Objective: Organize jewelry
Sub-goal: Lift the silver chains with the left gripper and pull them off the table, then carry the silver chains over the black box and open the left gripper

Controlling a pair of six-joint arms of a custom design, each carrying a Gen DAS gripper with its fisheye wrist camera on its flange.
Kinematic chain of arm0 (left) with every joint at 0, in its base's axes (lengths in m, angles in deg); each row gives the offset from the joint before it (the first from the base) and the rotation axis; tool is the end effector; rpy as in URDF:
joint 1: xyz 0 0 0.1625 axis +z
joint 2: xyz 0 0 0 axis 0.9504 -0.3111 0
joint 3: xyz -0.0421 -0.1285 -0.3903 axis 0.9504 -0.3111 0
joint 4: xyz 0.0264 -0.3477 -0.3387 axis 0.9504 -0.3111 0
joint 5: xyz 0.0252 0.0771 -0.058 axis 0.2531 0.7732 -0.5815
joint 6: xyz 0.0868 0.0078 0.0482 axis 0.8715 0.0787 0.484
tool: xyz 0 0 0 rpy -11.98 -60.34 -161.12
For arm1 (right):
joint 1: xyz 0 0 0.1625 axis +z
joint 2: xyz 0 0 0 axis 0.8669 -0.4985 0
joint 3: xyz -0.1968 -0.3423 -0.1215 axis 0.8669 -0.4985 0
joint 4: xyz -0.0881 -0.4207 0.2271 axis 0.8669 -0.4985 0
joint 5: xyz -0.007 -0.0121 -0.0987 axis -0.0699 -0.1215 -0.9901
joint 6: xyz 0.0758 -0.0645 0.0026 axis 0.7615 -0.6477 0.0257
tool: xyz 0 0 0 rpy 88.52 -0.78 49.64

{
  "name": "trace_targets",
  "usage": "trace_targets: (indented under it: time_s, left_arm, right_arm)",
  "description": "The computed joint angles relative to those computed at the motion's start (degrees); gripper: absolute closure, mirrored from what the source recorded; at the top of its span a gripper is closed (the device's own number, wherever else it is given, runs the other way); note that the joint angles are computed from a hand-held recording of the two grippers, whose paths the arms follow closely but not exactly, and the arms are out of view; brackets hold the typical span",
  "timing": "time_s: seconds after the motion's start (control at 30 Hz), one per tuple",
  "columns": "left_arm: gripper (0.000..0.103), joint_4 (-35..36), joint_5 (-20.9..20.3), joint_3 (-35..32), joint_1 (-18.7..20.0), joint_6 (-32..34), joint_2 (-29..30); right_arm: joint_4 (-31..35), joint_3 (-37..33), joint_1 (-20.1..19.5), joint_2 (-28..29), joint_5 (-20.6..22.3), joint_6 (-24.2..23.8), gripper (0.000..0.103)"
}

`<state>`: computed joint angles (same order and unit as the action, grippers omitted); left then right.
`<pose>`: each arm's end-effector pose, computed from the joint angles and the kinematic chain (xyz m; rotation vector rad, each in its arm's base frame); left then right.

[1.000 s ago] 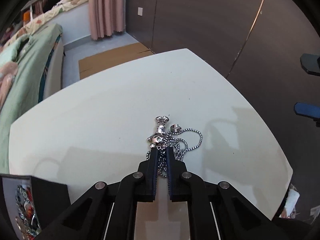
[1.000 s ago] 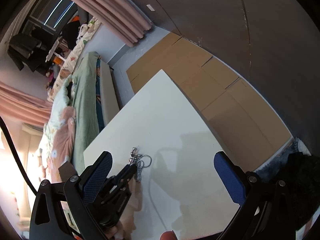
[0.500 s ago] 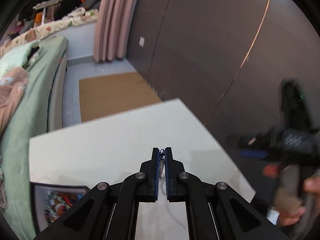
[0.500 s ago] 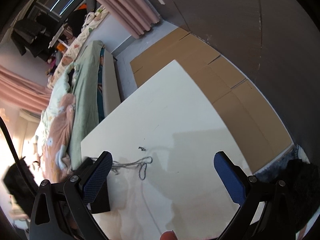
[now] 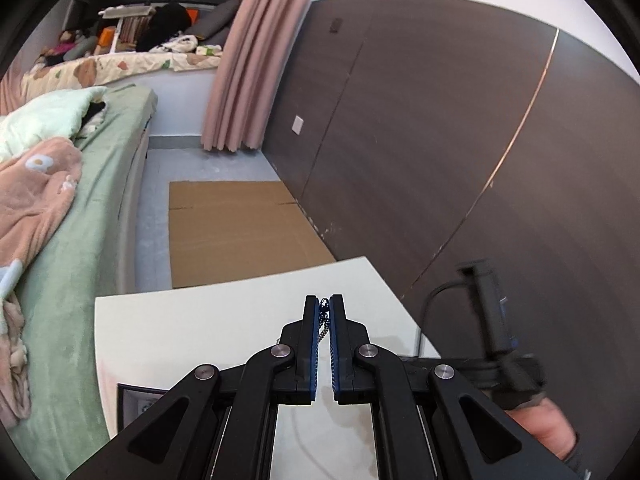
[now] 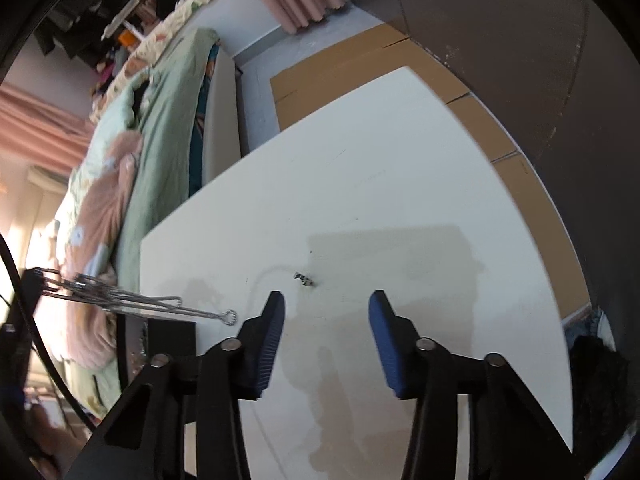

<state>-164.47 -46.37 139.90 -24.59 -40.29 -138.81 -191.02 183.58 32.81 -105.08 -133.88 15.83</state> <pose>-0.2983 -0.5376 0.1394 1.2900 2.7905 -0.5462 0.1013 -0.4422 0.1993 -0.6890 -2.4866 0.8652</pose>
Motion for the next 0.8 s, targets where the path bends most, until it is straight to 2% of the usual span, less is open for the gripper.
trace_targets:
  time_s: [0.23, 0.43, 0.53, 0.6, 0.67, 0.8]
  left_arm:
    - [0.099, -0.3, -2.0, -0.8, 1.1, -1.0, -1.3]
    - [0.099, -1.7, -2.9, -0.6, 1.4, -1.5, -2.8]
    - [0.099, -2.3, -3.2, -0.3, 1.3, -1.6, -3.6]
    - [0.099, -2.8, -3.3, 0.0, 1.1, -1.7, -4.3]
    - [0.099, -3.2, -3.5, 0.1, 1.1, -1.8, -4.6]
    - [0.099, -3.6, -4.3, 0.2, 0.9, -1.8, -5.9]
  right_arm:
    - [0.0, -3.6, 0.8, 5.8, -2.1, -1.7, 0.064]
    - [1.8, -5.4, 0.7, 8.0, -4.1, -2.2, 0.077]
    - [3.8, -6.5, 1.5, 9.6, -7.7, -1.9, 0.081]
    - [3.9, -6.9, 1.9, 10.1, -8.9, -2.6, 0.090]
    - [3.9, -7.1, 2.2, 10.6, -9.4, -4.0, 0.096]
    - [3.6, -6.0, 1.9, 9.0, -8.1, -4.2, 0.097]
